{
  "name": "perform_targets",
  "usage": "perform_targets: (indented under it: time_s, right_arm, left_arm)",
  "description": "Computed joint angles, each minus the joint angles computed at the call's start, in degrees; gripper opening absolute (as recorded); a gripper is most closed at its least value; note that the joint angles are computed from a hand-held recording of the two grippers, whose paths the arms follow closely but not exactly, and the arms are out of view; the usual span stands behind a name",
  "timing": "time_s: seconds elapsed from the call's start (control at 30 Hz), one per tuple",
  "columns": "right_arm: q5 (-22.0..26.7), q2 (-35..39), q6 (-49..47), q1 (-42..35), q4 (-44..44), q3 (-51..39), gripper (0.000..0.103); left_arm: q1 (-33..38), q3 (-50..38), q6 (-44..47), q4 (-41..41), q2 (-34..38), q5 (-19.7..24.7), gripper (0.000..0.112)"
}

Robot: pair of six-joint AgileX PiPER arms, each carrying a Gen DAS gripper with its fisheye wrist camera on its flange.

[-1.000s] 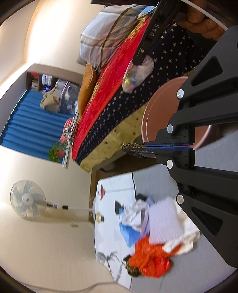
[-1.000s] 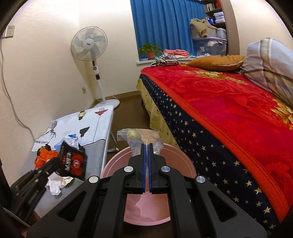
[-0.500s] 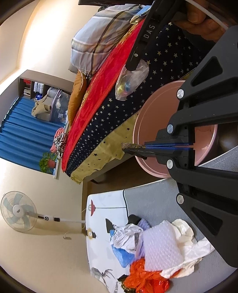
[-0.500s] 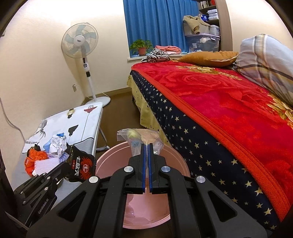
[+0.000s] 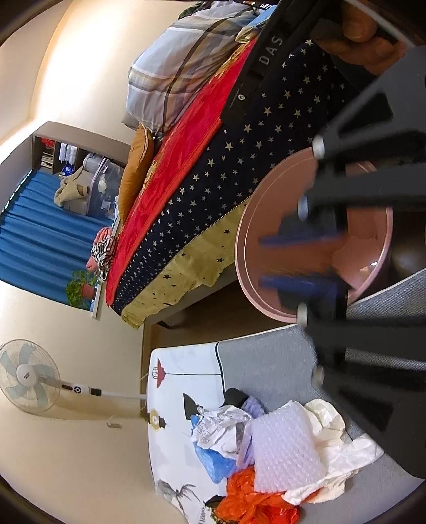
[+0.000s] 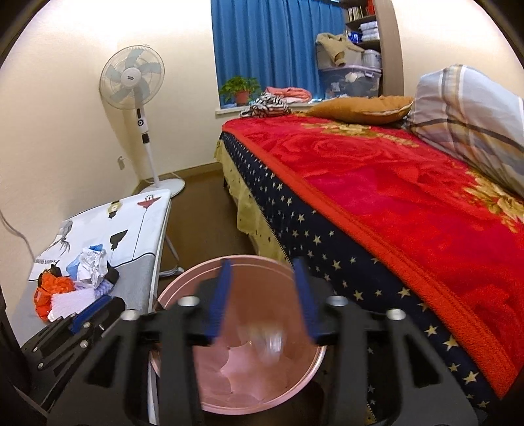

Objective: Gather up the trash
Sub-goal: 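Open both tools over the pink bin to drop the wrapper and bag, then move both tools back to the trash pile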

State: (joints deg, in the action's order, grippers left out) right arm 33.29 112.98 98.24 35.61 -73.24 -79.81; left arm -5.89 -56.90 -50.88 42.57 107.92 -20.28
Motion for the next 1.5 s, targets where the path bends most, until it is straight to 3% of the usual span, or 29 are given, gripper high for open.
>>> perform_targets:
  time_s: [0.47, 1.03, 1.5]
  right_arm:
    - [-0.82, 0.25, 0.24, 1.42, -1.87, -0.13, 0.046]
    - [-4.07, 2.98, -1.21, 4.91, -2.81, -2.56, 0.046]
    - [-7.57, 5.12, -2.04, 6.5, -2.72, -5.28, 0.045]
  left_arm:
    - [1.3, 3.39, 7.76, -7.41, -3.62, 2.94, 0.037]
    - [7.39, 9.11, 11.79, -11.14, -8.44, 1.89, 0.036]
    - [12.47, 11.8, 14.07, -13.82, -10.18, 2.56, 0.024]
